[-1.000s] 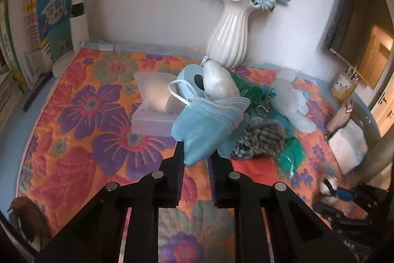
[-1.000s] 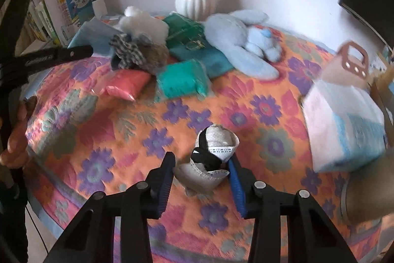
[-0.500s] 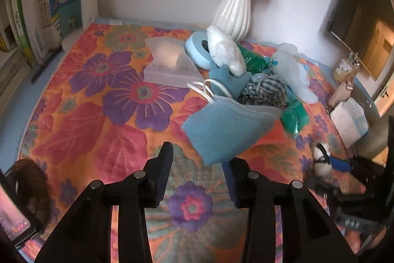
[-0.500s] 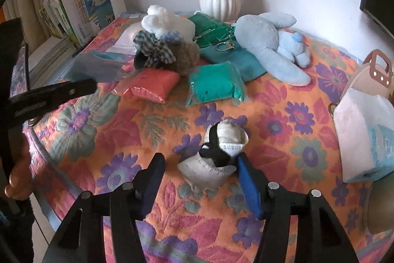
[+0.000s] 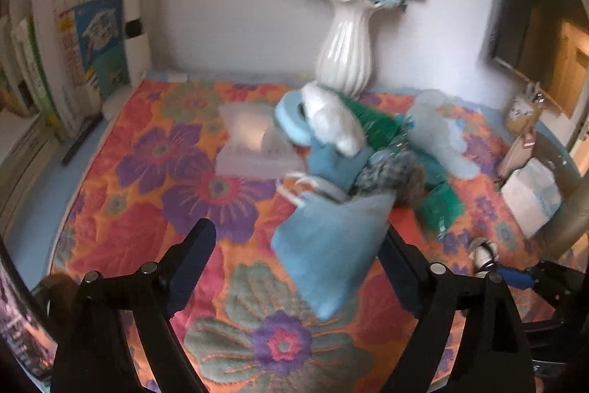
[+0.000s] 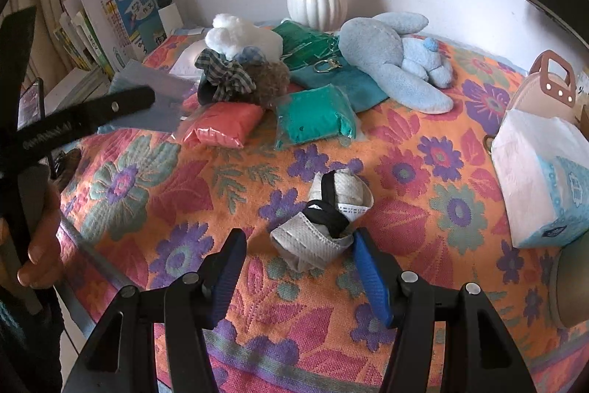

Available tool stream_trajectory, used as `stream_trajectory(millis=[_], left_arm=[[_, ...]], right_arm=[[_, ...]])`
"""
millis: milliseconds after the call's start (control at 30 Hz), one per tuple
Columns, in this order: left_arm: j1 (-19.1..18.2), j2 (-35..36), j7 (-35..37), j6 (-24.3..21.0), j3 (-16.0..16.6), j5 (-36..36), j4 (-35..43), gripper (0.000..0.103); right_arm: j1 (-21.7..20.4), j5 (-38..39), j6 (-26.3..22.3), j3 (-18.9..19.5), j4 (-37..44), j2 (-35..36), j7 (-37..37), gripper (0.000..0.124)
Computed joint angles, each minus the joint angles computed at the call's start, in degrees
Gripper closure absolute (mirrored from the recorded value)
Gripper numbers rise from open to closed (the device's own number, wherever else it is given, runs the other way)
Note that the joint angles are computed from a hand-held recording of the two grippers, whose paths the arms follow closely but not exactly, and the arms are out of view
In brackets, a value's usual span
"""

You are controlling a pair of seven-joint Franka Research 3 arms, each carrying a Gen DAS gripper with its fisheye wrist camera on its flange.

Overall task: Organize soft objects
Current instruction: 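Grasp the blue face mask with the left tool while the right tool grasps the white mask, then carry both masks to the glass bowl and open both tools over it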

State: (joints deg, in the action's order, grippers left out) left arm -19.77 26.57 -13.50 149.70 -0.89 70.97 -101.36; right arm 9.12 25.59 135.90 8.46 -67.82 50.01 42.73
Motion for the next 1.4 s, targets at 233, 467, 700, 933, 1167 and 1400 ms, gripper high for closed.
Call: stream_trajectory(millis=[233,467,700,933,1167,1400], left_arm=[[1.0,1.5,7.4,1.5,-0.9,-5.2,1.1,0.022],[-0.9,2.3,8.9,-0.2,0.0,-9.0,1.0,0.092],[-2.8,-1.5,-10.2,9.4,2.4,8.3,-2.3,0.092],[-2.1,-1.8,-13.9,10.7,-1.8,15.2,0.7,0.092],[-5.4,4.1,-4.7,12.5,-3.4,11.0,9.6,0.092],[-8.1,14.5,16.3,12.7,-7.0,-3.7,23.6,0.092]], right_arm=[[-0.5,0.5,-1.9,0.1,1.6,0.6,1.2,0.066],[-1.6,2.8,-3.7,0.6,3.1,1.6,4.5,0.066],[-2.3,3.1,3.5,2.4,-5.3,-3.3,0.1,0.093],[-5.2,9.8,4.5,3.2,-10.4,-9.2,-3.6,0.093],[-7.5,7.8,0.4,-1.3,-14.5,-14.9,-7.7,0.093],[-12.3,6.6,-3.9,-5.2,-12.7,-15.4,-7.6,0.093]])
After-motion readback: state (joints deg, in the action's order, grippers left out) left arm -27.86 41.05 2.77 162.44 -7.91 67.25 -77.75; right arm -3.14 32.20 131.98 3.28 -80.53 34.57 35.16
